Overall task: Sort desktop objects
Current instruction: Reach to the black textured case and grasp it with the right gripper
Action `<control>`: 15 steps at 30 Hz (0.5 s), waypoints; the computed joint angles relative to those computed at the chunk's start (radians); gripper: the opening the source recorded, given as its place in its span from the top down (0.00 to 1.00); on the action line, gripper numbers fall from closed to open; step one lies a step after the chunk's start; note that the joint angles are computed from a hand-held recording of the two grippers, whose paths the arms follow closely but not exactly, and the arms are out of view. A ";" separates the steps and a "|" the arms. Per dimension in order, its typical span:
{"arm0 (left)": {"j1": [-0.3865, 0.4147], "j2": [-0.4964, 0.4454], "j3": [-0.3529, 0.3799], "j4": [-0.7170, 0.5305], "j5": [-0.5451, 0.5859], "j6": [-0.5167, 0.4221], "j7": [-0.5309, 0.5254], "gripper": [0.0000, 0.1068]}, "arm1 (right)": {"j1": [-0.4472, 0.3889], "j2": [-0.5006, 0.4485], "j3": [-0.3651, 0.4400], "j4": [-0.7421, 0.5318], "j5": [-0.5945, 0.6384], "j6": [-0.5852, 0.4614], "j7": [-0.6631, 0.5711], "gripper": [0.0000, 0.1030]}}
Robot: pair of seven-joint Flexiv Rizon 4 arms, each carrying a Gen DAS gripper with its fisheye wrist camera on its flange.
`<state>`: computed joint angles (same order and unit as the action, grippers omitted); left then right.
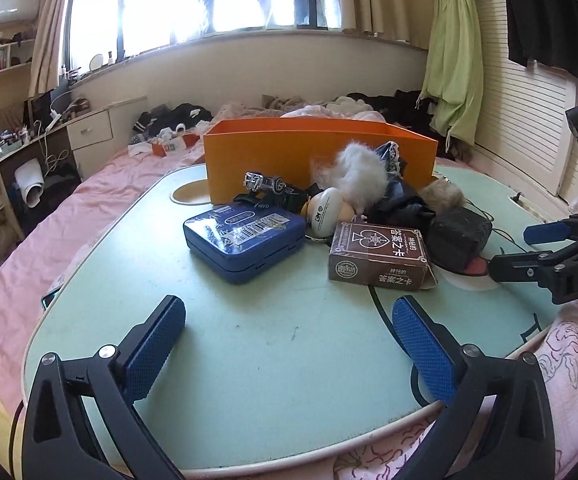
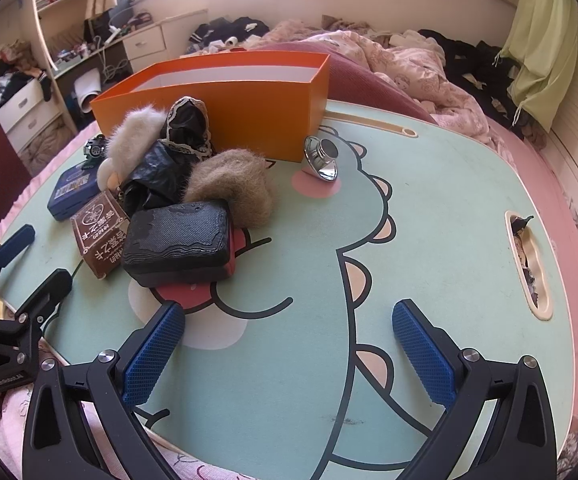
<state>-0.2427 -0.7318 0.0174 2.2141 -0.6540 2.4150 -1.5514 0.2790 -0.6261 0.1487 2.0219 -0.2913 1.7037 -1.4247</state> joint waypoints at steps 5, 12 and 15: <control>-0.003 0.001 0.002 0.000 -0.007 -0.001 0.001 0.04 | -0.001 0.000 0.001 -0.001 0.001 -0.001 -0.001 0.00; -0.034 -0.004 0.007 -0.009 -0.081 0.000 0.015 0.04 | -0.002 0.000 0.002 -0.001 0.002 -0.002 -0.003 0.00; -0.033 -0.004 0.003 -0.009 -0.087 0.001 0.018 0.04 | -0.004 -0.001 0.003 -0.002 0.002 -0.001 -0.004 0.00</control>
<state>-0.2757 -0.7355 0.0208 2.2049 -0.7407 2.4163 -1.5331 0.2754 -0.6276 0.1521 2.0199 -0.2893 1.7025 -1.4284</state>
